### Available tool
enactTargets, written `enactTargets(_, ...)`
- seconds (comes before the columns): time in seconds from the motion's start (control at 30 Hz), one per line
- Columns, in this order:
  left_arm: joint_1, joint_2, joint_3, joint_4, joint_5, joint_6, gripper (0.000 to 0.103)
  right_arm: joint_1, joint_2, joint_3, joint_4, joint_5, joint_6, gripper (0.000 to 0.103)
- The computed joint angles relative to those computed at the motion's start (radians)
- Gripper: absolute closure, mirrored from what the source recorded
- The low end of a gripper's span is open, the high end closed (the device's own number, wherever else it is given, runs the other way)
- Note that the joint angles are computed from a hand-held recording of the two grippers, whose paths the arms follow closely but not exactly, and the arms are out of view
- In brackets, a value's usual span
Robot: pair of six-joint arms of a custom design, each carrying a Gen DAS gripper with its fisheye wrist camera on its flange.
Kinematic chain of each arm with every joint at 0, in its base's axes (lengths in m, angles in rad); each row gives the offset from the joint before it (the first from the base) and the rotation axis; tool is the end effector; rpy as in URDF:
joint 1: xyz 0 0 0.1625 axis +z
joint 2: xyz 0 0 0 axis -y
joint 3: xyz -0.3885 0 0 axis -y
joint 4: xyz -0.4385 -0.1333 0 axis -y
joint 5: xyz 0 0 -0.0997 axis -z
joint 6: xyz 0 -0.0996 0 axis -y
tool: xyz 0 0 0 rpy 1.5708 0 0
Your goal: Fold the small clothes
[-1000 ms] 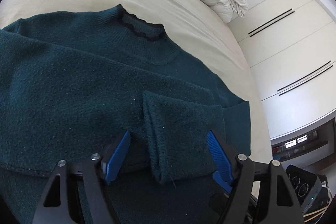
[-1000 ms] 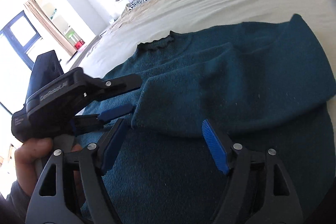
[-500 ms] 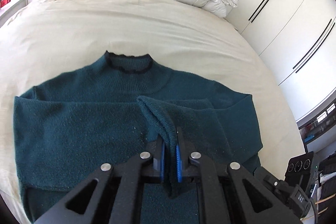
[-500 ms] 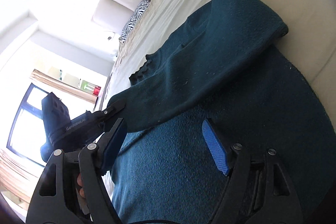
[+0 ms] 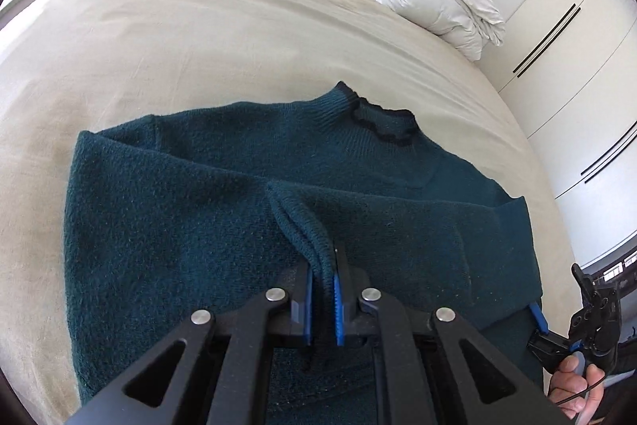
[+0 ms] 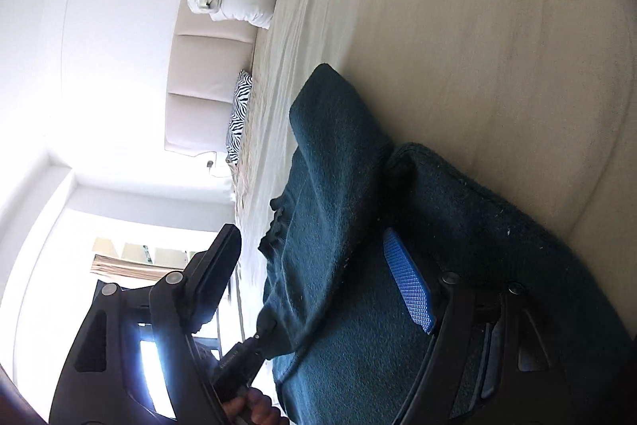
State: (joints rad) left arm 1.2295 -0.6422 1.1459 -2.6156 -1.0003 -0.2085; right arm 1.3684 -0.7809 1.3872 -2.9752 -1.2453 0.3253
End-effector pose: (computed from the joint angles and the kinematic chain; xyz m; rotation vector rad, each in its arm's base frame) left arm -0.0994 -0.8389 0.1630 -0.0384 2.6052 -0.8999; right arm 0.0063 -0.7909 0.1916 0.5004 2.5371 -1.0598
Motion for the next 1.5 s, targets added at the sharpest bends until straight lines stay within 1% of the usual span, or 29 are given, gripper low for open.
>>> enactTargets(0.07,0.001,-0.007,0.02,-0.02,0.002,0.01,0.093,-0.001,0.008,-0.004,-0.017,0.012,0.017,0.03)
enactTargets(0.17,0.003,-0.026,0.052,-0.067,-0.013,0.002,0.093,0.006,0.018,-0.027,0.002,0.021,0.02,0.028)
enactTargets(0.3,-0.007,-0.043,0.078,-0.147,0.021,0.024,0.093,0.022,0.051,-0.083,0.028,-0.002,0.033,0.028)
enactTargets(0.4,-0.007,-0.041,0.075,-0.149,0.029,0.029,0.093,0.024,0.058,-0.1,0.053,-0.011,0.05,0.028)
enactTargets(0.53,0.0,-0.041,0.085,-0.141,0.029,0.01,0.093,0.018,0.061,-0.092,0.029,0.014,0.114,0.028)
enactTargets(0.63,0.014,-0.035,0.071,-0.084,0.008,-0.018,0.092,0.032,0.067,-0.109,0.086,-0.023,0.08,0.028)
enactTargets(0.67,0.016,-0.035,0.072,-0.085,0.004,-0.017,0.092,0.034,0.054,-0.094,0.095,-0.037,0.063,0.028)
enactTargets(0.7,0.017,-0.036,0.071,-0.081,0.001,-0.017,0.092,0.038,0.063,-0.108,0.102,-0.054,0.059,0.028)
enactTargets(0.87,0.023,-0.034,0.057,-0.052,-0.01,-0.019,0.092,0.046,0.121,-0.194,0.087,-0.081,0.035,0.028)
enactTargets(0.93,0.028,-0.038,0.062,-0.058,-0.026,-0.023,0.092,0.043,0.126,-0.201,0.051,-0.09,0.029,0.028)
enactTargets(0.97,0.03,-0.038,0.064,-0.062,-0.03,-0.024,0.092,0.037,0.124,-0.192,0.023,-0.087,0.044,0.031)
enactTargets(1.03,0.03,-0.039,0.07,-0.071,-0.03,-0.017,0.091,0.018,0.118,-0.173,-0.013,-0.058,0.082,0.033)
enactTargets(1.07,0.029,-0.04,0.073,-0.074,-0.029,-0.015,0.091,0.011,0.119,-0.171,-0.021,-0.045,0.088,0.036)
enactTargets(1.13,0.028,-0.046,0.083,-0.08,-0.031,-0.014,0.091,0.012,0.112,-0.165,-0.005,-0.049,0.059,0.037)
enactTargets(1.27,0.029,-0.064,0.105,-0.082,-0.045,-0.024,0.09,0.033,0.056,-0.126,0.083,-0.116,-0.01,0.035)
enactTargets(1.3,0.03,-0.065,0.108,-0.087,-0.048,-0.018,0.09,0.037,0.033,-0.109,0.112,-0.117,-0.016,0.033)
enactTargets(1.33,0.032,-0.064,0.11,-0.091,-0.05,-0.012,0.09,0.04,0.012,-0.095,0.132,-0.103,-0.028,0.033)
enactTargets(1.37,0.033,-0.063,0.111,-0.096,-0.053,-0.01,0.09,0.046,-0.006,-0.084,0.144,-0.09,-0.06,0.033)
enactTargets(1.43,0.036,-0.061,0.112,-0.104,-0.059,-0.012,0.09,0.074,-0.02,-0.099,0.167,-0.126,-0.143,0.033)
enactTargets(1.5,0.038,-0.06,0.115,-0.113,-0.063,-0.009,0.09,0.095,0.008,-0.175,0.243,-0.143,-0.219,0.033)
